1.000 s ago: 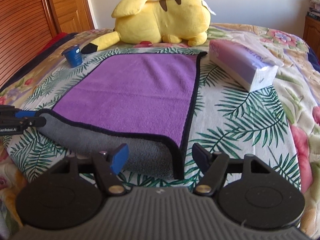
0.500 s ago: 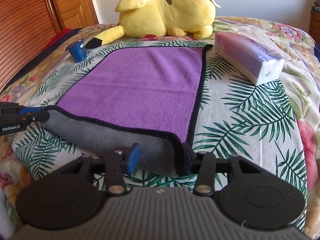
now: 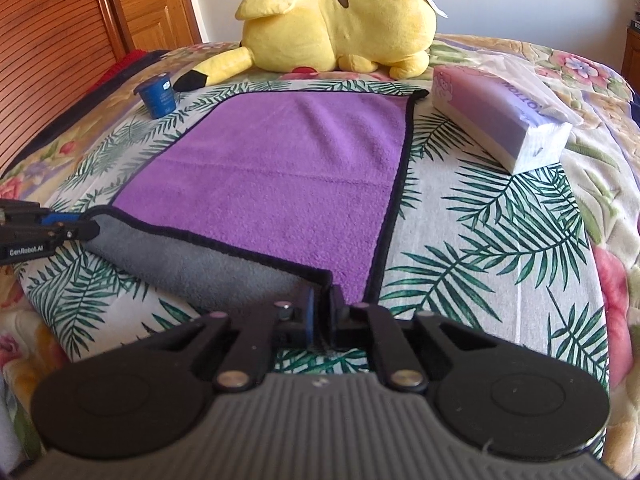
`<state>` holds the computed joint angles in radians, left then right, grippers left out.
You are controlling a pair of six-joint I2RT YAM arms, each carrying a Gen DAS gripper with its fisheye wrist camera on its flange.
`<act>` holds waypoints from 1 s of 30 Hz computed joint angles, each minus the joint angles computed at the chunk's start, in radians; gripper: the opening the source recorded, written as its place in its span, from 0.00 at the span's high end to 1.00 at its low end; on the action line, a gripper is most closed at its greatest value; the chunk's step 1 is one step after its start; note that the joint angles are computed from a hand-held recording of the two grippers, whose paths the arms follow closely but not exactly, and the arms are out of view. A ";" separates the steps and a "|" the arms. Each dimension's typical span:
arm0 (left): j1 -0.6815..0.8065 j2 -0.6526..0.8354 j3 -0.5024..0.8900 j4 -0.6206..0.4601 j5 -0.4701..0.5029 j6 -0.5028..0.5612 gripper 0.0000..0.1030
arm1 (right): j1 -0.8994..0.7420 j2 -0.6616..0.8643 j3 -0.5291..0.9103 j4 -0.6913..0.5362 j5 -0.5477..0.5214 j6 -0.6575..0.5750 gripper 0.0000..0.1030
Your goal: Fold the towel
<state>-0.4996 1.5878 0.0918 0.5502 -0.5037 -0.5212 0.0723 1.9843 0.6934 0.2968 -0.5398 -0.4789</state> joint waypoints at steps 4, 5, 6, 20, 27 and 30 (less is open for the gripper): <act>-0.018 -0.041 -0.012 0.003 -0.029 -0.006 1.00 | -0.005 -0.011 -0.010 0.016 -0.007 0.006 0.96; -0.023 -0.055 -0.016 0.002 -0.038 -0.007 1.00 | -0.009 -0.015 -0.014 0.023 -0.016 0.008 0.96; -0.028 -0.068 -0.019 0.002 -0.045 -0.008 1.00 | -0.011 -0.019 -0.019 0.034 -0.021 0.011 0.96; -0.116 -0.263 -0.044 -0.046 -0.161 0.012 1.00 | -0.032 -0.055 -0.051 0.124 -0.072 0.066 0.96; -0.116 -0.304 -0.047 -0.051 -0.181 0.030 1.00 | -0.041 -0.068 -0.065 0.169 -0.095 0.087 0.96; -0.098 -0.295 -0.047 -0.032 -0.174 0.042 1.00 | -0.042 -0.067 -0.063 0.188 -0.100 0.098 0.96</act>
<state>-0.5981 1.2927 0.0453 0.5184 -0.6776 -0.4793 0.0307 1.9173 0.6301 0.4853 -0.6396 -0.3805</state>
